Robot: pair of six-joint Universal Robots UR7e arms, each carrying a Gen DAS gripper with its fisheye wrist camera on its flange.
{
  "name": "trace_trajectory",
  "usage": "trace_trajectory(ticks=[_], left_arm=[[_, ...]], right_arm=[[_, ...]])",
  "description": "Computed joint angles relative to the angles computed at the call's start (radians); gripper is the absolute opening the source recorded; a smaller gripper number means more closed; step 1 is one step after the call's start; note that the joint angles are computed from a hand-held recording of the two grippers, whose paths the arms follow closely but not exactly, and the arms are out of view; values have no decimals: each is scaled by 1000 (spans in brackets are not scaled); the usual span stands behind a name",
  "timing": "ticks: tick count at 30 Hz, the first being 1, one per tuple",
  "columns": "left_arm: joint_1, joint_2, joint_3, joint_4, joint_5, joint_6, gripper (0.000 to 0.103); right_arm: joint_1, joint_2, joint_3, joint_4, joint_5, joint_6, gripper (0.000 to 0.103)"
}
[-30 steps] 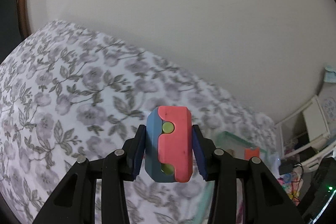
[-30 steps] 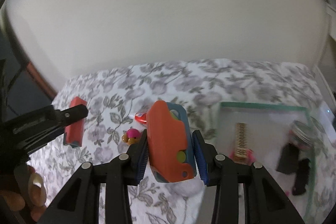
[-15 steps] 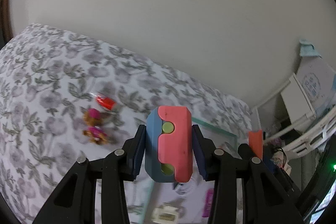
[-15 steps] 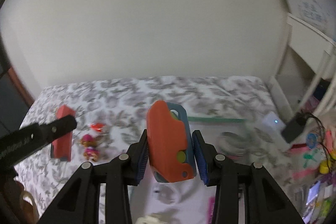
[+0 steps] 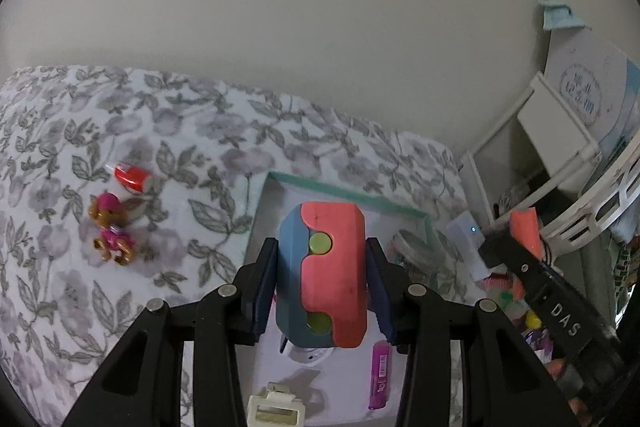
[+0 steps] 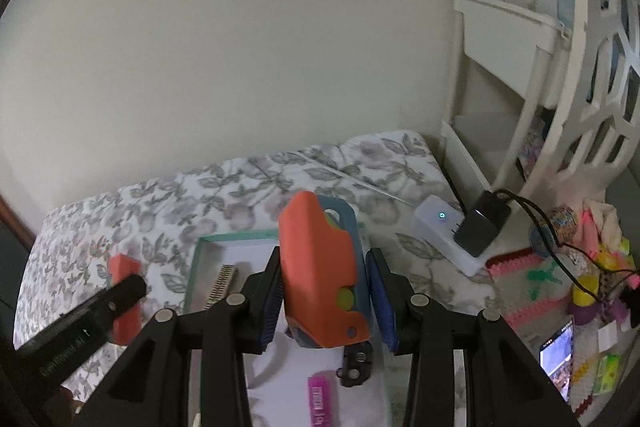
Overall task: Organize rigid objects
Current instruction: 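Carry both blocks over the tray with both tools, then lower both blocks into the tray and open both tools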
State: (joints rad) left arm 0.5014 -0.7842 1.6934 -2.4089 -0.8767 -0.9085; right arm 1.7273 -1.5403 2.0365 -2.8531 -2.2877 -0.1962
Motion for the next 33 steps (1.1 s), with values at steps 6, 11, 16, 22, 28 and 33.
trace_trajectory(ticks=[6, 11, 16, 22, 28, 33], left_arm=[[13, 55, -28, 0, -56, 49, 44], [37, 74, -30, -9, -108, 61, 44], [58, 79, -30, -12, -126, 56, 44], [70, 92, -42, -7, -145, 64, 44], [74, 108, -57, 13, -155, 71, 44], [77, 112, -58, 20, -161, 73, 44]], right_arm=[[-24, 15, -5, 35, -10, 7, 42], [-40, 39, -3, 82, -16, -5, 42], [-56, 58, -3, 127, -22, -2, 42], [-78, 95, -5, 186, -57, -3, 42], [-99, 108, -5, 236, -39, 11, 43], [-94, 112, -7, 268, -43, 18, 43]])
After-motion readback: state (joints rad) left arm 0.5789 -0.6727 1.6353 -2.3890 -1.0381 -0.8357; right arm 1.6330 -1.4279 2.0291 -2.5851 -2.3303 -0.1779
